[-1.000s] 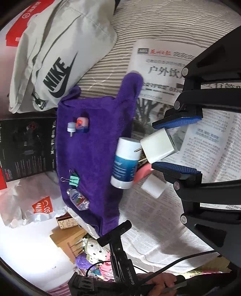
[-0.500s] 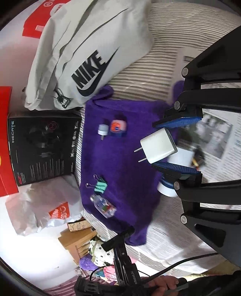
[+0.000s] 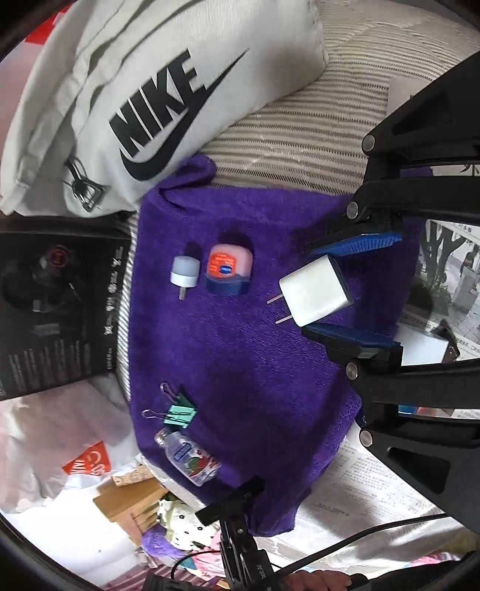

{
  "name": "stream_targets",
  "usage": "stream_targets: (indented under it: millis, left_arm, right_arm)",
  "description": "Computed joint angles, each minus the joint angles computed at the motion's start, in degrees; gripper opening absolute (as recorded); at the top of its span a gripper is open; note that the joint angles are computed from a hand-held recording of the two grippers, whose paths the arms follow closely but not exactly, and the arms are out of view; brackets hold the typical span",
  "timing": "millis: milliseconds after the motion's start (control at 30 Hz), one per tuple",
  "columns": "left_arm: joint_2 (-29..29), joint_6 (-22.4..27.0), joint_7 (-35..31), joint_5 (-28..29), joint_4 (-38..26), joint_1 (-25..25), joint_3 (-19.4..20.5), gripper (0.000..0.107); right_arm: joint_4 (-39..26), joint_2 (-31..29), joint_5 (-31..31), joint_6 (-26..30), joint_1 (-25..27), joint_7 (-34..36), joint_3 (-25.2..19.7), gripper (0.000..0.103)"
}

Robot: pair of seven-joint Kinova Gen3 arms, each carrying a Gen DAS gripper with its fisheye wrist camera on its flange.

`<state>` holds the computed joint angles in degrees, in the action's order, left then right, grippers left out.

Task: Organize rigid objects
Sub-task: 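Carry the case and charger cube onto the purple towel and open both grippers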

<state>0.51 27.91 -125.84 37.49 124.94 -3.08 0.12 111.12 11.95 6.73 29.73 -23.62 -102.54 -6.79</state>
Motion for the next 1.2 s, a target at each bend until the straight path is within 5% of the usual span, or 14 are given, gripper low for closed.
stream_targets:
  millis: [200,800,1000,1200]
  left_arm:
    - [3.38,-0.80,4.99,-4.73,-2.65,1.42,1.89,0.015]
    - [5.63,0.29,3.09,-3.29,-4.10,-0.38,3.82,0.016]
    - [5.84,-0.79,10.05,-10.02,-4.95,2.17,3.73,0.020]
    - [6.38,0.49,6.82,-6.15,-4.82,-0.03,4.39,0.023]
  right_arm:
    - [-1.09,2.07,0.27,0.03,-0.53,-0.36,0.31,0.036]
    - [-1.98,3.80,-0.31,-1.32,-0.52,1.53,0.41,0.037]
    - [-1.85,3.87,0.03,-1.82,-0.71,1.83,0.63,0.037]
    - [-1.48,3.68,-0.24,-2.24,-0.43,3.02,0.43,0.038]
